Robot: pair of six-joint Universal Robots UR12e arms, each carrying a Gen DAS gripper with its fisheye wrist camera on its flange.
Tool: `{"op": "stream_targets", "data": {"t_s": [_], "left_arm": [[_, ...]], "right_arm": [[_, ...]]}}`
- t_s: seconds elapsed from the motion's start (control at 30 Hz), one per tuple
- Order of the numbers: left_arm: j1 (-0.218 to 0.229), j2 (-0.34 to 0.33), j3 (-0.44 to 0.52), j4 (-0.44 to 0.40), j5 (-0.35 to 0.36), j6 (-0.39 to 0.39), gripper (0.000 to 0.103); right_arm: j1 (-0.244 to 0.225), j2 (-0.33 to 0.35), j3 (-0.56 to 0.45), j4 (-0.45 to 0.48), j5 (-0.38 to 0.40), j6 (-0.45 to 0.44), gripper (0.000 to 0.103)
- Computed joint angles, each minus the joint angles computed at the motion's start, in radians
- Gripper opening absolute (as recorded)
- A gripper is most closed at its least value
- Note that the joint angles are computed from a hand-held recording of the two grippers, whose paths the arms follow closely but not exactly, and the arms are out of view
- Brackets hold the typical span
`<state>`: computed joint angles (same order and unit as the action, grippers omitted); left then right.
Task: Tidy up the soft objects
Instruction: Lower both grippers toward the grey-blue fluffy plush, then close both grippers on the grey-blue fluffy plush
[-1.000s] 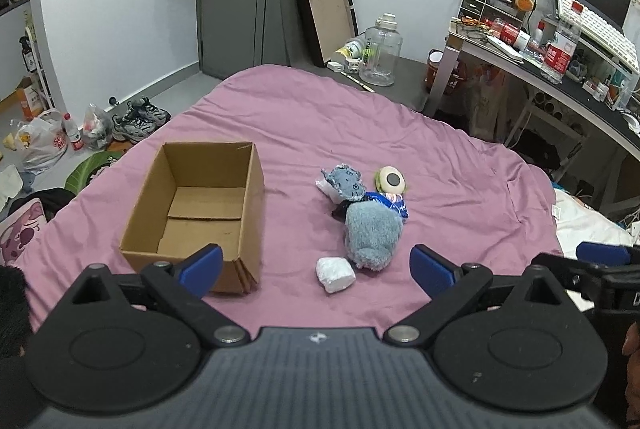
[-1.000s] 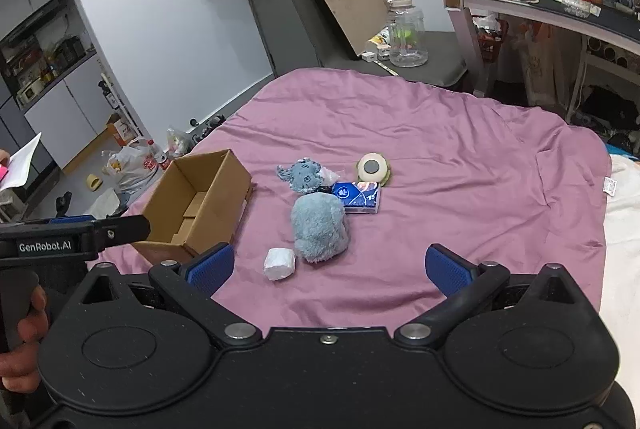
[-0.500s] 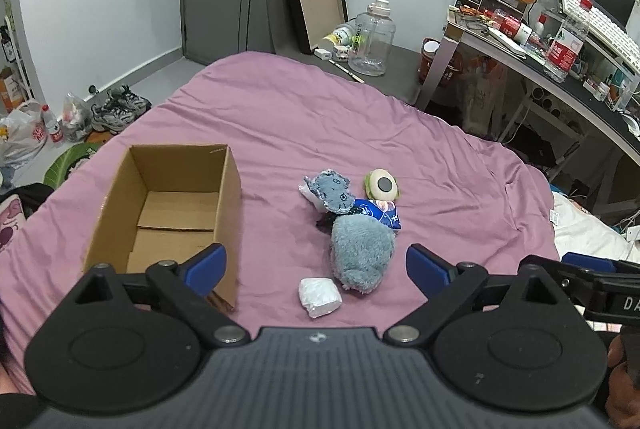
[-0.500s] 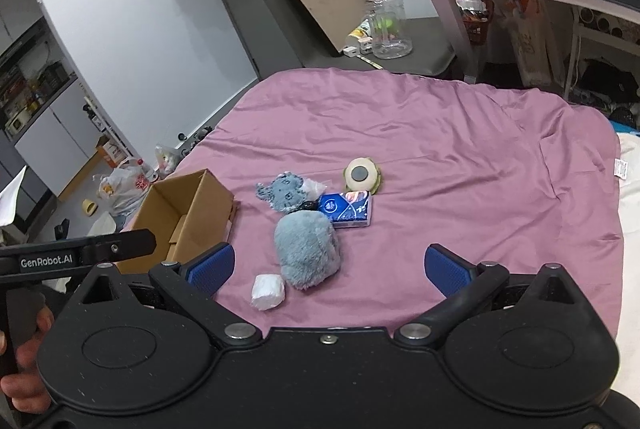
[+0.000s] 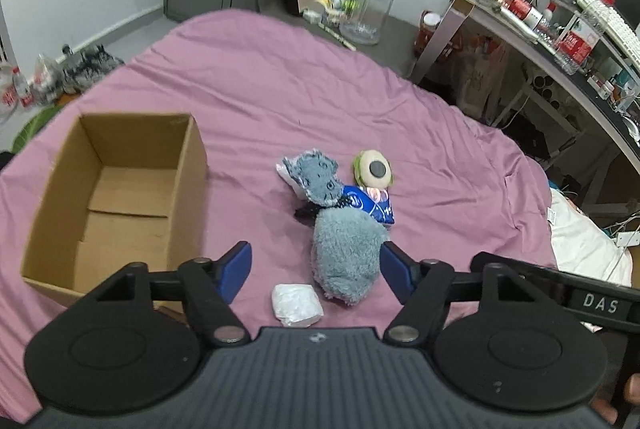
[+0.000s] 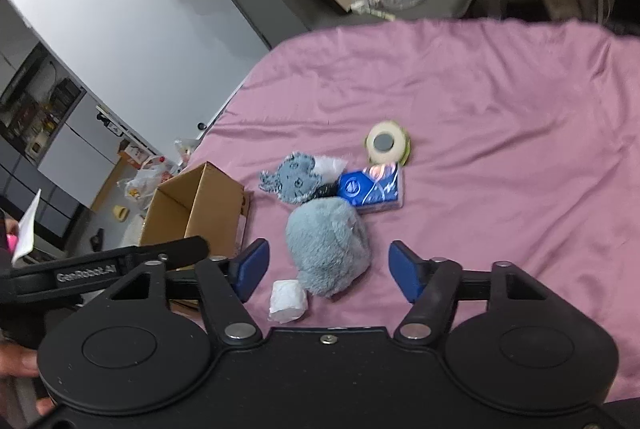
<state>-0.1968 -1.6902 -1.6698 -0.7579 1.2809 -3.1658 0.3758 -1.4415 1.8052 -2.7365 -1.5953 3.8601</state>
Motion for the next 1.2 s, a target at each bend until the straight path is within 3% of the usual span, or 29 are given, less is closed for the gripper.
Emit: {"op": "stream_targets", "data": {"t_s": [0.13, 0.27, 0.4, 0.67, 1.07, 1.2], "left_arm": [[-0.004, -0.030, 0.018, -0.035, -0.001, -0.016, 0.055], [-0.004, -0.061, 0.034, -0.052, -0.015, -0.034, 0.051], [-0.001, -0.084, 0.044, -0.052, -0.043, -0.059, 0.050], [0.010, -0.120, 0.037, 0.005, -0.122, -0.085, 0.050], [0.033, -0.171, 0.057, -0.059, -0.241, -0.167, 0.050], [0.036, -0.180, 0.059, -0.056, -0.279, -0.189, 0.050]], "right_arm": [[-0.015, 0.024, -0.001, -0.013, 0.044, 0.012, 0.056], [-0.026, 0.050, -0.010, -0.013, 0.084, -0.003, 0.049], [-0.034, 0.075, -0.020, -0.013, 0.106, -0.017, 0.043], [-0.056, 0.105, -0.010, -0.064, 0.184, 0.001, 0.042], [-0.060, 0.138, -0.029, -0.041, 0.202, -0.050, 0.042], [-0.065, 0.138, -0.021, -0.056, 0.214, -0.054, 0.036]]}}
